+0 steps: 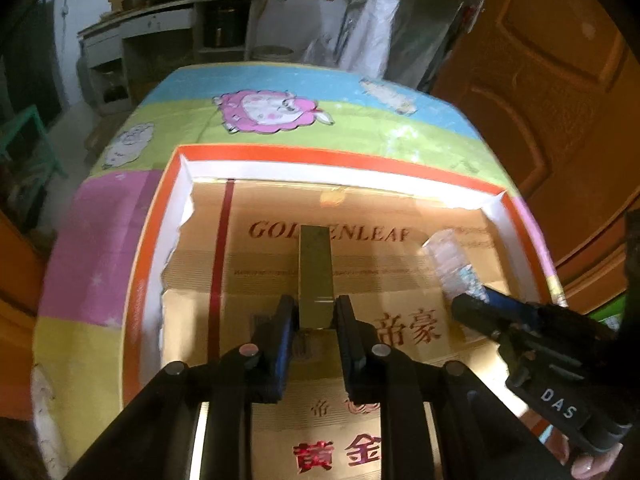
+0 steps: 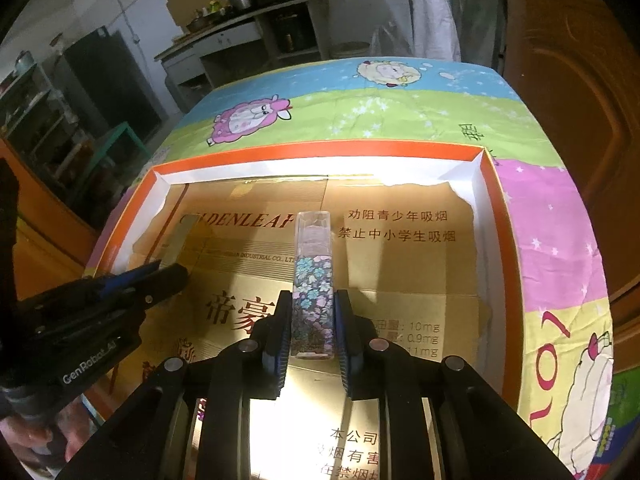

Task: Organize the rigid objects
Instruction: 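Carry the gold box and patterned vial into the cardboard tray with both tools, then open both tools to release the items in the tray and withdraw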

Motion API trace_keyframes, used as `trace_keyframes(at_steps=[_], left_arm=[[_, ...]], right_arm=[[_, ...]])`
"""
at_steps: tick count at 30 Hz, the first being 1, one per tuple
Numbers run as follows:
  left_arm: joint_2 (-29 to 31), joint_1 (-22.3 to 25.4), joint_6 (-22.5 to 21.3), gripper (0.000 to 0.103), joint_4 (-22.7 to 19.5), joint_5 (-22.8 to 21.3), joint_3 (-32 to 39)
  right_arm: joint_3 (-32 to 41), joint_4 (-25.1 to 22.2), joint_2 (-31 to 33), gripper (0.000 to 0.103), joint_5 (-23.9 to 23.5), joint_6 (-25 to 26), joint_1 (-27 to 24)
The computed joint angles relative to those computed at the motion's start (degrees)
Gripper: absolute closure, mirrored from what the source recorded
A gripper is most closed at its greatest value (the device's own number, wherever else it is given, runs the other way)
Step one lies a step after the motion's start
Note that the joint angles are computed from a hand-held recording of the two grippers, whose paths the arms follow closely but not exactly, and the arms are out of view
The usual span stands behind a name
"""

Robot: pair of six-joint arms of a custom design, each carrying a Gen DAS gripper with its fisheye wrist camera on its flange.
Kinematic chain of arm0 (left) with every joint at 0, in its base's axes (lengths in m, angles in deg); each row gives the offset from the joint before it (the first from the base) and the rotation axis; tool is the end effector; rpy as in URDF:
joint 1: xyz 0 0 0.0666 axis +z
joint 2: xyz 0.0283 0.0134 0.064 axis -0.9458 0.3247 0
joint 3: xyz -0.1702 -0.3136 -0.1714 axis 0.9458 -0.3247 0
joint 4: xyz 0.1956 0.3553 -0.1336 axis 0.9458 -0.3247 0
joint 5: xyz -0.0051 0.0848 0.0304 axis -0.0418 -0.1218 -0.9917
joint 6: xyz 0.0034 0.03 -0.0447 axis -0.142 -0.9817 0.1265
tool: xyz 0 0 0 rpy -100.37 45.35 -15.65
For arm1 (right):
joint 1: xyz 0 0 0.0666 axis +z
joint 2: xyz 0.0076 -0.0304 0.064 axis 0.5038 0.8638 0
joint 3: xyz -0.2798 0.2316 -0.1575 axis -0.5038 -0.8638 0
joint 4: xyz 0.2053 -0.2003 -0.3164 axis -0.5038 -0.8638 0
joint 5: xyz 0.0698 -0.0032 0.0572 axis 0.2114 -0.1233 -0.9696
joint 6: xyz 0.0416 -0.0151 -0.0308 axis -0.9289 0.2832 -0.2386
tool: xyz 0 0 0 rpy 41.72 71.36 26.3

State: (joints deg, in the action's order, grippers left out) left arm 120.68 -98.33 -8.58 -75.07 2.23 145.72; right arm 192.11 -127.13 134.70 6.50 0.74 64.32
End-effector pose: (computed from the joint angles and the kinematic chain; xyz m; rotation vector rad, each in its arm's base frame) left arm 0.4742 -0.2393 0.4766 -0.2725 2.5604 -0.2399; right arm 0.5284 0.3614 0.4698 -0.4722 2.5583 0.4680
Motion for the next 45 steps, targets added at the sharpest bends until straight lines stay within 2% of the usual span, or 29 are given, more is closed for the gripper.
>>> trace_keyframes(at_steps=[1,2,3,4,5,6,7,16,23,33,38,45], left_arm=[[-0.36,0.36,-0.14,0.079,1.02,1.11,-0.59],[-0.66,0.58,-0.15,0.077,1.79,1.85,-1.03],[-0.90,0.73,-0.20,0.071,2.39,2.49,-1.36],[-0.94,0.54,-0.22,0.062,2.29,2.04,-1.27],[-0.95,0.34,-0.44,0.057,2.09,1.21,-1.14],[-1.01,0.12,-0.86,0.048,1.98,0.57,-1.01],[-1.20,-0.07,-1.07,0.046,1.96,0.25,-0.98],[-4.03,-1.37,-0.02,0.046,2.29,-0.42,-1.25],[-6.97,-4.28,-0.03,0.046,2.35,-3.43,-0.47],[-11.20,-11.35,-1.53,0.046,1.98,-11.41,2.25],[-12.94,-15.13,-0.68,0.046,0.48,-17.62,2.86],[-16.75,-19.28,0.02,0.046,0.46,-23.71,0.55]], right_arm=[[-0.15,0.10,-0.10,0.077,0.20,-0.18,0.03],[-0.27,0.21,-0.20,0.071,0.17,-0.14,0.07],[-0.40,0.36,-0.32,0.058,0.08,0.08,0.12],[-0.43,0.38,-0.41,0.050,0.46,0.15,0.21],[-0.50,0.46,-0.56,0.044,1.11,0.25,0.35],[-0.55,0.42,-0.71,0.044,1.71,0.35,0.50],[-0.59,0.37,-0.82,0.044,2.06,0.29,0.60],[-3.50,2.30,-4.09,0.044,2.95,-1.00,0.21],[-6.02,3.25,-7.70,0.044,3.39,-1.16,0.63],[-10.66,4.88,-15.23,0.044,4.48,-1.81,2.45],[-13.00,5.69,-18.80,0.044,6.14,-1.83,4.05],[-16.27,6.40,-23.26,0.044,8.37,-2.52,6.28]])
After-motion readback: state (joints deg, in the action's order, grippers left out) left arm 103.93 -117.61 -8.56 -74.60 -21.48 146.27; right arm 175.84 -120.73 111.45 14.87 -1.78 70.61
